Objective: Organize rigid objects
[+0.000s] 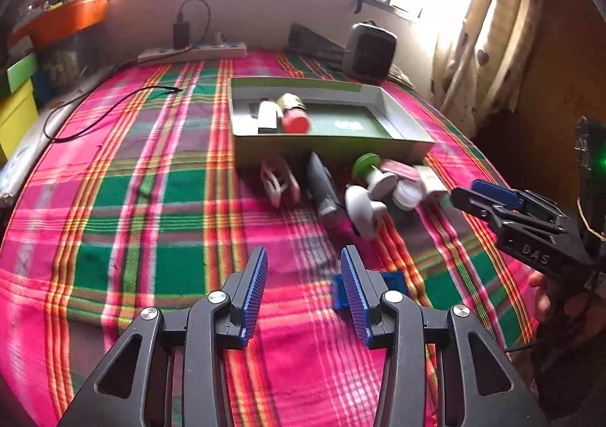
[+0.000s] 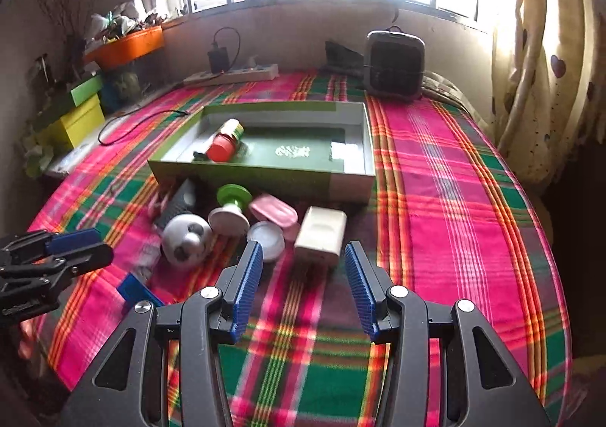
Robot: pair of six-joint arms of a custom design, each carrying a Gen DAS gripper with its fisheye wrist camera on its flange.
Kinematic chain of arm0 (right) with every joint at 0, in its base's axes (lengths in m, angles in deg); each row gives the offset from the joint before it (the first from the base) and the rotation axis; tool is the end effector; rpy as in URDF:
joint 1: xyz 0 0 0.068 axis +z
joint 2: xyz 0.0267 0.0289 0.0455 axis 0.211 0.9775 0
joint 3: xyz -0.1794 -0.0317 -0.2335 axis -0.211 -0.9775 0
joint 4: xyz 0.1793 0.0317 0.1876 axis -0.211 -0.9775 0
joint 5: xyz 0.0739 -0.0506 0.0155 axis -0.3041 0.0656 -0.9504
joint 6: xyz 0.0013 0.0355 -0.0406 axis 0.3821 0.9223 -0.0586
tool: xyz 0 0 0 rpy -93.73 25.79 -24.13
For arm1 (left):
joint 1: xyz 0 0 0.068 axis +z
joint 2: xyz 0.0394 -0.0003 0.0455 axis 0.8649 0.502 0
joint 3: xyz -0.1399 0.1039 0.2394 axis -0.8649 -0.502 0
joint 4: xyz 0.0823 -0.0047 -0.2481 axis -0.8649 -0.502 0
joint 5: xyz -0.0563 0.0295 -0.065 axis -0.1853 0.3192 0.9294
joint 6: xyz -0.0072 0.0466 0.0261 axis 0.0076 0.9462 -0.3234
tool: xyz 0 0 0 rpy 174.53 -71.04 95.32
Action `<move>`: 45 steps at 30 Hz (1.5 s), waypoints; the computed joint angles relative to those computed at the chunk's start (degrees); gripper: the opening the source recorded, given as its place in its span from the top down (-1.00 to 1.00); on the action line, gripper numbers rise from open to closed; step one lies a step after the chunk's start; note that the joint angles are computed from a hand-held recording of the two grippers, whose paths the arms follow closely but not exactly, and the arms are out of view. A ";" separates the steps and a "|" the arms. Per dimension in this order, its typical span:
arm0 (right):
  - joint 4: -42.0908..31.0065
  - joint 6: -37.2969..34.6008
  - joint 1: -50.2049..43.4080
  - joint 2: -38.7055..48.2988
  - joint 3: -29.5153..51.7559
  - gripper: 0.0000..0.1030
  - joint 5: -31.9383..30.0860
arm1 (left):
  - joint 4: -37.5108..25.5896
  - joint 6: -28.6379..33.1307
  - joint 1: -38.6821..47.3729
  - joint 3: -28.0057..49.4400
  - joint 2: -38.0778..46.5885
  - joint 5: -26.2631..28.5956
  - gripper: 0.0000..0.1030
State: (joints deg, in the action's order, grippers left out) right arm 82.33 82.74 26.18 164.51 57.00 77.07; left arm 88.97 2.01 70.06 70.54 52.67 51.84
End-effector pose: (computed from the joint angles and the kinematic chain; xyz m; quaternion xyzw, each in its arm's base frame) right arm 0.3181 0.0806 0.0912 -0.1130 0.9110 0.0674 0.3908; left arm 0.2969 0.0393 0.0803 0.0721 0.9246 -0.1261 0.3522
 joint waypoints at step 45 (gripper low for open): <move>-1.21 0.03 -2.32 4.39 3.29 0.09 -1.94 | 7.99 -4.06 -5.96 -7.03 0.94 -13.76 -0.05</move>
